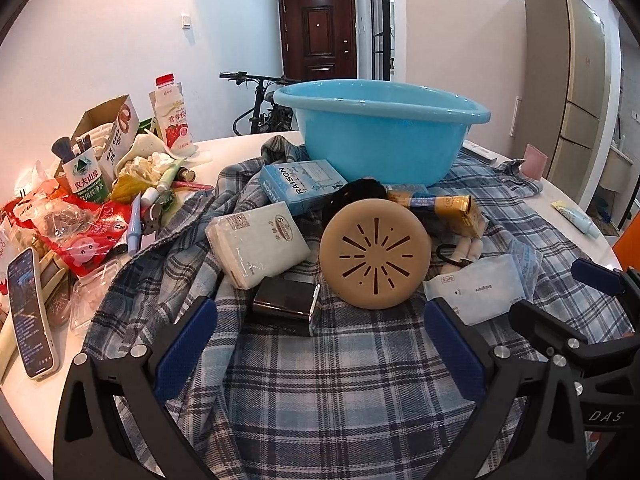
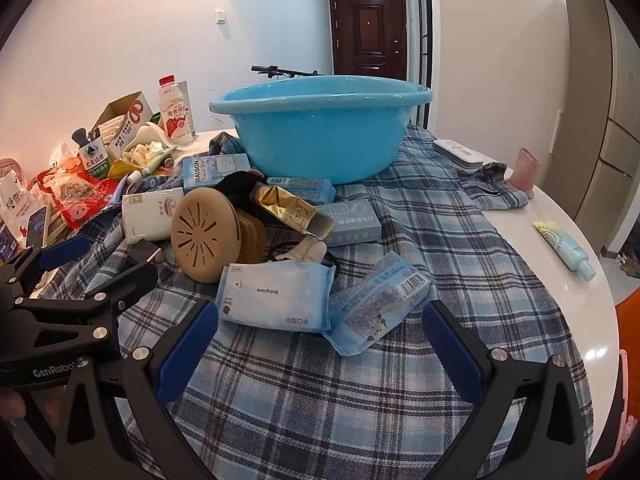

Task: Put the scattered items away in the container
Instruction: 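Withdraw both grippers from basin back over the cluttered shirt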

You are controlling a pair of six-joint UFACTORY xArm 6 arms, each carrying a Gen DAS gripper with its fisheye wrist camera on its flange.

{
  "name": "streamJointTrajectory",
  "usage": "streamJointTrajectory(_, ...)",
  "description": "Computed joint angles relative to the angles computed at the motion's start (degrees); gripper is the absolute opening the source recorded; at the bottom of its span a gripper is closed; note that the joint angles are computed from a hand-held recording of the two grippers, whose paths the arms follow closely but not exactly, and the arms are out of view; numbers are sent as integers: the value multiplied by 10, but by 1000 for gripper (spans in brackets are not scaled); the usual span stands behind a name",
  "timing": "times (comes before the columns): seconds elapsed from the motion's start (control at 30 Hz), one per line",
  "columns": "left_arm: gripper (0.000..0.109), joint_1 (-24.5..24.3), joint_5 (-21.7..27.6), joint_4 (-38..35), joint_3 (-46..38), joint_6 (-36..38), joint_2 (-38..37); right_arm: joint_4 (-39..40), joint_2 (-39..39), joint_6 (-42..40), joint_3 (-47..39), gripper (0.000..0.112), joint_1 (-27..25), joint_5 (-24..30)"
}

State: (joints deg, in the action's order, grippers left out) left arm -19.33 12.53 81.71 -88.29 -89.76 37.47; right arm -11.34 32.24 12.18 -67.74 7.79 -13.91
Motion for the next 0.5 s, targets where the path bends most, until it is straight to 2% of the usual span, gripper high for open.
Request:
streamJointTrajectory(0.17,102,-1,-1,-5,3,2,-1,24,-1,-21,4,103,4,-2)
streamJointTrajectory(0.5,102,-1,5,32,20,-36,-16,43,-8,-37,17,103,8,-9)
